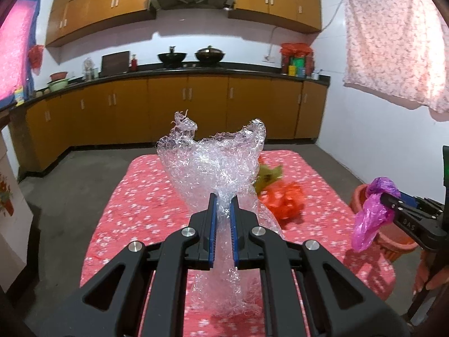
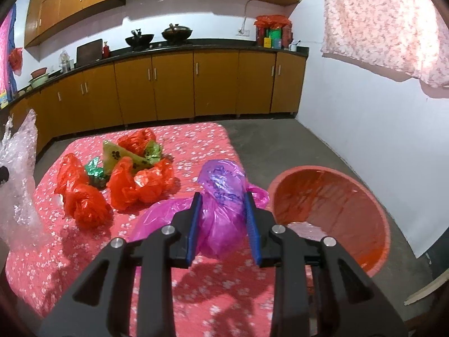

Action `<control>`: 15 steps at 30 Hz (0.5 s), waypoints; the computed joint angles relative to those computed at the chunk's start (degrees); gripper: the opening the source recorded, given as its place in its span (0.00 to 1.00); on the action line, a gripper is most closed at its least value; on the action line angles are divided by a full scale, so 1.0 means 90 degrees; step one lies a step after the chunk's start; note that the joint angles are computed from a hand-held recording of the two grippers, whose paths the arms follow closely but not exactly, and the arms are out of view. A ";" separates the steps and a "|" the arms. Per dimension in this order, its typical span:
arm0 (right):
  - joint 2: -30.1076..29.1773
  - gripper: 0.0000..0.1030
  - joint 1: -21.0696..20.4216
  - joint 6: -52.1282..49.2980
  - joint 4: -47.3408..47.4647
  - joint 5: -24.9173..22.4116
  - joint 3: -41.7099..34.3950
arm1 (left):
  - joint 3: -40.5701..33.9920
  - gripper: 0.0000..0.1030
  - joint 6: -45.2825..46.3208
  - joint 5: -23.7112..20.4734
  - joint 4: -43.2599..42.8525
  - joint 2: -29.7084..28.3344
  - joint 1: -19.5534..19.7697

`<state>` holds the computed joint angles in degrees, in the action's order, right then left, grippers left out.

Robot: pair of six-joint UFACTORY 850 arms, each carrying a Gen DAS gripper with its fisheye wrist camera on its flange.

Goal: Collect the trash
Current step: 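Carry the bubble wrap and purple bag over the orange basket with both grippers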

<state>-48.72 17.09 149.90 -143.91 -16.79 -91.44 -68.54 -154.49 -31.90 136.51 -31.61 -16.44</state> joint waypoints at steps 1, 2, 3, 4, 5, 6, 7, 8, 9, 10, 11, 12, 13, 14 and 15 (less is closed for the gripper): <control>0.0086 0.29 -0.0038 0.0092 -0.0070 -0.0065 0.0119 | -0.0013 0.09 -0.0029 0.0019 0.0050 -0.0003 -0.0022; 0.0134 0.29 -0.0058 0.0138 -0.0101 -0.0101 0.0186 | -0.0061 0.09 -0.0088 0.0072 0.0149 -0.0020 -0.0057; 0.0201 0.29 -0.0089 0.0200 -0.0149 -0.0154 0.0282 | -0.0097 0.09 -0.0149 0.0117 0.0236 -0.0035 -0.0081; 0.0270 0.29 -0.0121 0.0240 -0.0177 -0.0216 0.0382 | -0.0148 0.09 -0.0172 0.0154 0.0291 -0.0059 -0.0109; 0.0319 0.29 -0.0140 0.0259 -0.0181 -0.0268 0.0457 | -0.0206 0.09 -0.0177 0.0187 0.0329 -0.0088 -0.0137; 0.0363 0.29 -0.0169 0.0286 -0.0197 -0.0311 0.0521 | -0.0260 0.09 -0.0205 0.0231 0.0379 -0.0114 -0.0166; 0.0430 0.29 -0.0213 0.0329 -0.0222 -0.0367 0.0618 | -0.0325 0.09 -0.0248 0.0283 0.0446 -0.0146 -0.0187; 0.0466 0.29 -0.0232 0.0352 -0.0219 -0.0410 0.0680 | -0.0364 0.09 -0.0266 0.0312 0.0481 -0.0166 -0.0206; 0.0517 0.29 -0.0272 0.0377 -0.0216 -0.0450 0.0753 | -0.0443 0.09 -0.0265 0.0363 0.0518 -0.0210 -0.0238; 0.0558 0.29 -0.0315 0.0382 -0.0194 -0.0480 0.0807 | -0.0519 0.09 -0.0255 0.0411 0.0546 -0.0253 -0.0265; 0.0581 0.29 -0.0343 0.0379 -0.0169 -0.0507 0.0843 | -0.0571 0.09 -0.0247 0.0442 0.0556 -0.0286 -0.0293; 0.0598 0.29 -0.0373 0.0345 -0.0107 -0.0535 0.0871 | -0.0661 0.09 -0.0258 0.0514 0.0604 -0.0341 -0.0321; 0.0630 0.29 -0.0424 0.0330 -0.0070 -0.0558 0.0920 | -0.0693 0.09 -0.0265 0.0547 0.0626 -0.0362 -0.0339; 0.0638 0.29 -0.0451 0.0305 -0.0029 -0.0568 0.0938 | -0.0786 0.09 -0.0275 0.0619 0.0661 -0.0423 -0.0364; 0.0655 0.29 -0.0486 0.0281 0.0013 -0.0588 0.0973 | -0.0818 0.09 -0.0305 0.0655 0.0704 -0.0448 -0.0377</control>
